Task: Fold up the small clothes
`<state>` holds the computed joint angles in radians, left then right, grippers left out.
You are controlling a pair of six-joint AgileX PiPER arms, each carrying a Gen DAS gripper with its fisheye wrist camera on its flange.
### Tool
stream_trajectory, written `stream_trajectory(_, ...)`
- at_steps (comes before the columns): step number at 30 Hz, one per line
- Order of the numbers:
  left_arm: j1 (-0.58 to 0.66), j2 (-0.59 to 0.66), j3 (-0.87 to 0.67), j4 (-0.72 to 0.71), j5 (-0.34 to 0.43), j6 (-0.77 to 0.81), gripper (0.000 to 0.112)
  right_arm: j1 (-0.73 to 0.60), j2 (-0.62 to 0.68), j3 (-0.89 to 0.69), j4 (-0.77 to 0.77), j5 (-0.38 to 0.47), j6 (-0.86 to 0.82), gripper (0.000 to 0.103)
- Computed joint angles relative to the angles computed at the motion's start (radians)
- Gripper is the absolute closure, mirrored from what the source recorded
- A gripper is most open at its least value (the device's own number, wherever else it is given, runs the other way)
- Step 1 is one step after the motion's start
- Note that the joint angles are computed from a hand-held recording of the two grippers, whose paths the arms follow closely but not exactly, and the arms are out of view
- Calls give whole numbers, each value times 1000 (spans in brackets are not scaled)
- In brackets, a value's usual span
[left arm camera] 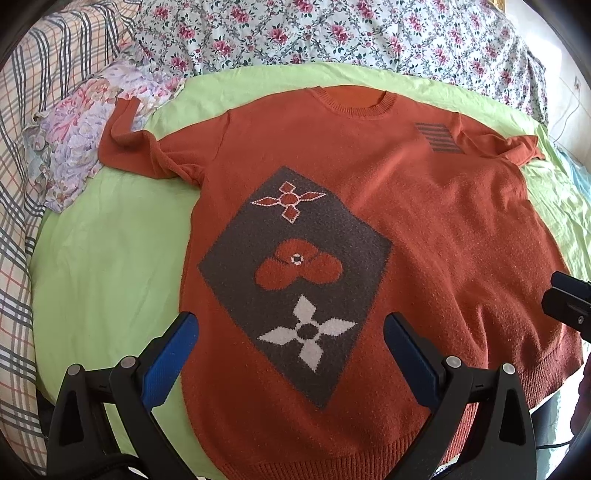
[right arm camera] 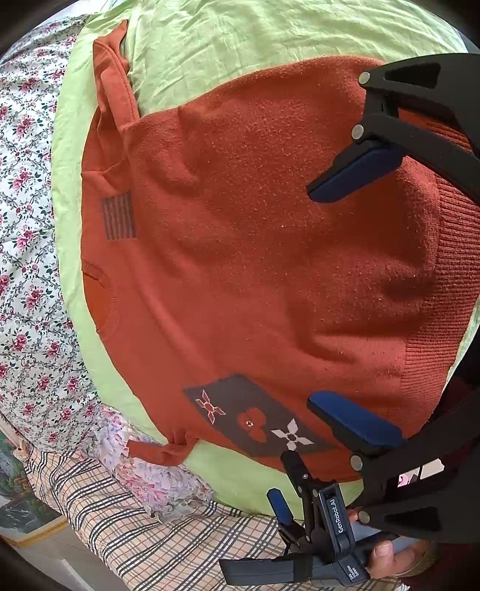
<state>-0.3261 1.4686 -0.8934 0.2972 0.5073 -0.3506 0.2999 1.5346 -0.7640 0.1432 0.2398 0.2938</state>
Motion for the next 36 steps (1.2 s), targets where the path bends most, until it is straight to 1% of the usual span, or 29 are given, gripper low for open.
stream_trajectory(5,5,-6,6,-11,-16,11,12,-12,9,-3,46,0,-49,1)
stream_trajectory(6,3,-6,6,-8,-16,11,12,-1,7,-3,18,2,-11,1)
stream_trajectory(8,-1,-7,6,-3,-17,9,12,3,7,1,0,-2,10,1)
stream_trajectory(12,-8,-8,3,2,-12,7,12,8,11,-1,-14,-4,29,1)
stream_trajectory(14,-9,-10,7,8,-23,-3,12,6,14,0,-1,-8,15,1)
stream_trajectory(17,-9,-10,0,-2,-12,3,12,7,14,-2,-6,-7,21,1)
stream_trajectory(20,-13,-12,7,32,-29,-24,12,8,18,-5,-3,-7,22,1)
stream_trajectory(25,-15,0,-19,2,22,5,12,2,14,-4,7,-7,14,1)
stream_trajectory(27,-13,0,-20,-6,24,13,12,2,12,-6,6,-8,15,1)
stream_trajectory(29,-20,-2,-17,19,20,-10,12,-2,13,-8,21,-9,-5,1)
stream_trajectory(30,-22,-9,-6,39,-2,-30,12,-3,13,-8,21,-8,-5,1)
stream_trajectory(32,-31,-11,-2,81,-5,-65,12,-3,12,-5,31,-10,-13,1)
stream_trajectory(36,-36,-13,-1,95,-6,-79,12,2,13,-9,8,-6,13,1)
